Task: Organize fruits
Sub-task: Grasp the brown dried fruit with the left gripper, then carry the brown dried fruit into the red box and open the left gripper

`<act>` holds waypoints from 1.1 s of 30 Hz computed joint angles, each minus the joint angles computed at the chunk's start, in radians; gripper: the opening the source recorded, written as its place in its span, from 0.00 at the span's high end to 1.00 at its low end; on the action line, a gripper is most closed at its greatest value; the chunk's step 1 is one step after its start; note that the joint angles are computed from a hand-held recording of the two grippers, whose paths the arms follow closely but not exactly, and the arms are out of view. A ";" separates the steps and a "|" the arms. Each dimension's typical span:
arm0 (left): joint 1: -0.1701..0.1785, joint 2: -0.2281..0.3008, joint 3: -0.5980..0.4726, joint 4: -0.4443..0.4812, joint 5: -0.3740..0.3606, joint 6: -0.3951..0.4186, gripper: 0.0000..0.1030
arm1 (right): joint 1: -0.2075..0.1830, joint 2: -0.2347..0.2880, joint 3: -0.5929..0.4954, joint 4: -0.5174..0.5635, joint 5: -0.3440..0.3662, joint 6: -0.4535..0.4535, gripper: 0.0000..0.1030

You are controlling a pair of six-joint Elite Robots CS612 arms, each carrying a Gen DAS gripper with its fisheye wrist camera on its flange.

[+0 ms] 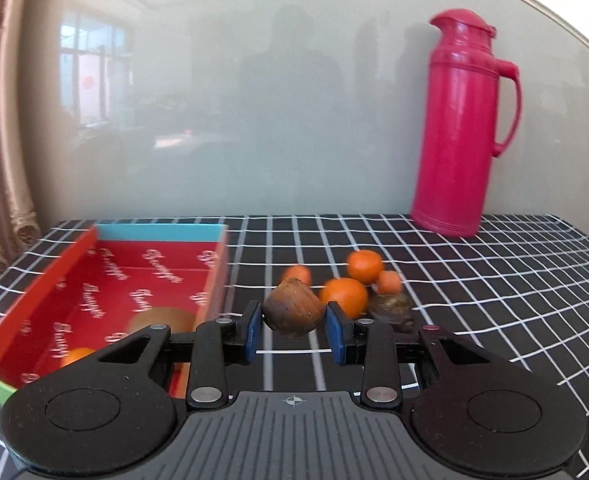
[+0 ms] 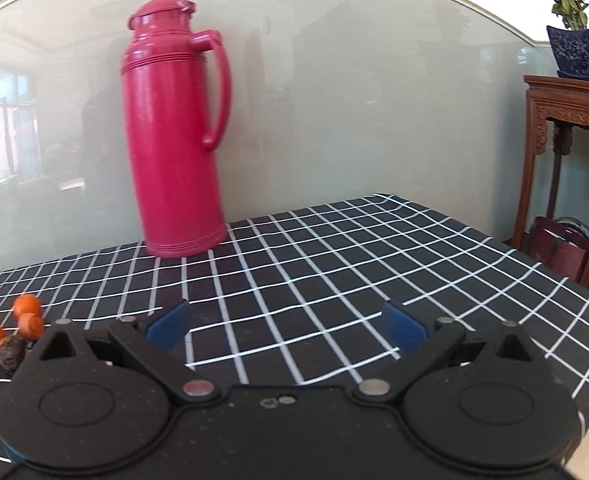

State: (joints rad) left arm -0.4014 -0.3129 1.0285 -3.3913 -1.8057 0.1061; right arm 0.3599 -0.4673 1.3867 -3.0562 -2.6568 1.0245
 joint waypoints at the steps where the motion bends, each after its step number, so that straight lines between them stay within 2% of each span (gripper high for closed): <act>1: 0.004 0.001 -0.002 -0.008 0.002 -0.006 0.67 | 0.001 0.005 -0.010 -0.004 0.003 -0.013 0.01; 7: 0.030 0.006 -0.008 -0.042 0.044 -0.036 0.67 | 0.007 0.028 -0.062 -0.021 0.021 -0.074 0.01; 14: 0.045 0.021 -0.051 0.065 0.104 -0.028 0.66 | 0.011 0.049 -0.108 -0.035 0.032 -0.131 0.01; 16: 0.047 0.023 -0.055 0.062 0.108 -0.036 0.65 | 0.012 0.052 -0.117 -0.033 0.033 -0.141 0.01; 17: 0.047 0.023 -0.053 0.049 0.109 -0.039 0.56 | 0.012 0.053 -0.118 -0.032 0.033 -0.142 0.01; 19: 0.046 0.023 -0.044 0.000 0.126 -0.048 0.25 | 0.012 0.053 -0.119 -0.032 0.035 -0.140 0.01; 20: 0.044 0.024 -0.041 -0.026 0.132 -0.050 0.21 | 0.012 0.053 -0.120 -0.030 0.035 -0.140 0.01; 23: 0.046 0.024 -0.036 -0.061 0.128 -0.053 0.16 | 0.012 0.053 -0.119 -0.031 0.036 -0.143 0.01; 25: 0.044 0.027 -0.037 -0.074 0.139 -0.057 0.04 | 0.012 0.052 -0.116 -0.031 0.037 -0.143 0.01; 33: 0.044 0.028 -0.034 -0.101 0.147 -0.052 0.02 | 0.011 0.052 -0.116 -0.040 0.037 -0.150 0.01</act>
State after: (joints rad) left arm -0.3577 -0.2853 0.9944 -3.4927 -1.6582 0.0540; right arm 0.3712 -0.4149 1.2705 -3.0966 -2.6196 0.8741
